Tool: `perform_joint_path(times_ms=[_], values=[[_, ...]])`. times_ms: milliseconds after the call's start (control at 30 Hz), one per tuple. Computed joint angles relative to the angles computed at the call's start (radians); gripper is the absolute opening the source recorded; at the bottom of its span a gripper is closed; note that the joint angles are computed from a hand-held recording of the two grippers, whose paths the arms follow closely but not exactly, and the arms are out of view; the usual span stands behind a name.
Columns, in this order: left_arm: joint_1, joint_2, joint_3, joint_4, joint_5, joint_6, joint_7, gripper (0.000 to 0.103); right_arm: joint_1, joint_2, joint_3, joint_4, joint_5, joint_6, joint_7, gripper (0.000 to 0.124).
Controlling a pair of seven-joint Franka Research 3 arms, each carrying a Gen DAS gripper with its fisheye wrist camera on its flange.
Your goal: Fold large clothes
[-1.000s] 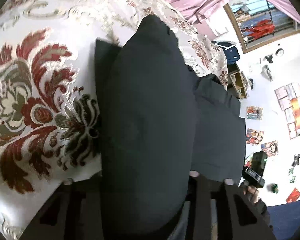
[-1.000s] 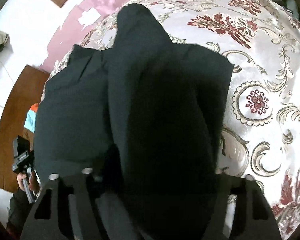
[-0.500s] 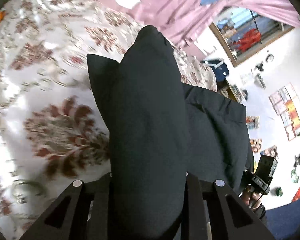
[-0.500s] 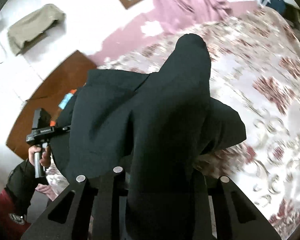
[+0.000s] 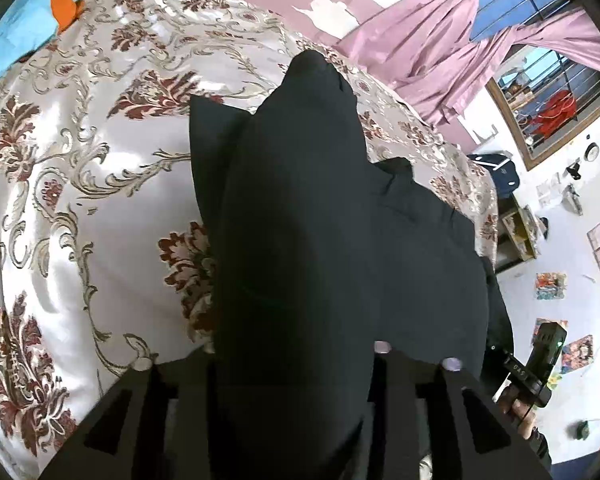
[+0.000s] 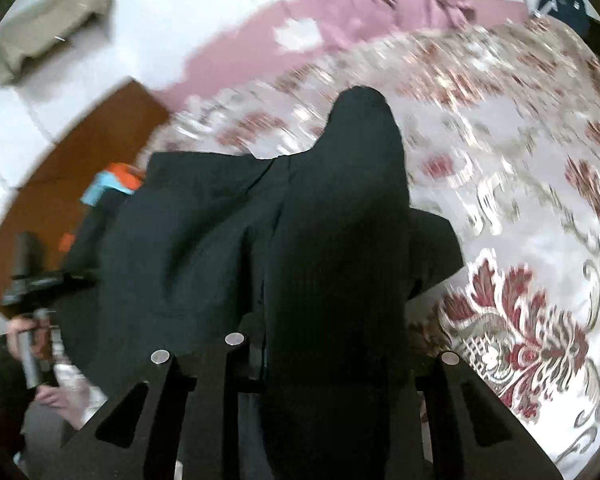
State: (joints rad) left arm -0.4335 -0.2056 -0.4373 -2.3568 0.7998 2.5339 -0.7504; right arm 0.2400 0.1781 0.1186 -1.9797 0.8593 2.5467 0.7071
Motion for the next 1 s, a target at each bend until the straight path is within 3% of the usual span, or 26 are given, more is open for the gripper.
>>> perform_joint_path(times_ms=[133, 233, 267, 400, 433, 500, 567, 767, 1000], values=[[-0.028, 0.016, 0.02, 0.027, -0.158, -0.11, 0.107, 0.071, -0.004, -0.011, 0.002, -0.022, 0.022, 0.038, -0.057, 0.039], [-0.032, 0.006, 0.016, 0.031, -0.197, -0.151, 0.083, 0.076, 0.021, -0.051, 0.006, -0.085, 0.0, 0.146, -0.069, 0.059], [-0.035, 0.011, 0.008, 0.053, -0.208, -0.201, 0.081, 0.077, 0.027, -0.067, 0.008, -0.11, 0.002, 0.184, -0.082, 0.06], [-0.072, 0.073, -0.038, 0.191, -0.161, -0.442, 0.071, 0.083, 0.037, -0.093, 0.015, -0.135, 0.122, 0.277, -0.208, 0.089], [-0.086, 0.089, -0.045, 0.222, -0.141, -0.495, 0.066, 0.091, 0.039, -0.115, 0.025, -0.15, 0.205, 0.316, -0.286, 0.095], [-0.126, 0.146, -0.067, 0.318, -0.08, -0.673, 0.049, 0.098, 0.047, -0.15, 0.022, -0.162, 0.324, 0.333, -0.403, 0.095], [-0.167, 0.18, -0.068, 0.378, -0.037, -0.776, 0.037, 0.099, 0.058, -0.193, 0.005, -0.179, 0.381, 0.306, -0.457, 0.095], [-0.284, 0.281, -0.051, 0.553, 0.054, -0.966, 0.084, 0.102, 0.1, -0.302, -0.045, -0.239, 0.552, 0.28, -0.604, 0.099], [-0.467, 0.45, -0.015, 0.808, 0.187, -1.179, 0.181, 0.103, 0.125, -0.416, -0.069, -0.327, 0.728, 0.26, -0.708, 0.1]])
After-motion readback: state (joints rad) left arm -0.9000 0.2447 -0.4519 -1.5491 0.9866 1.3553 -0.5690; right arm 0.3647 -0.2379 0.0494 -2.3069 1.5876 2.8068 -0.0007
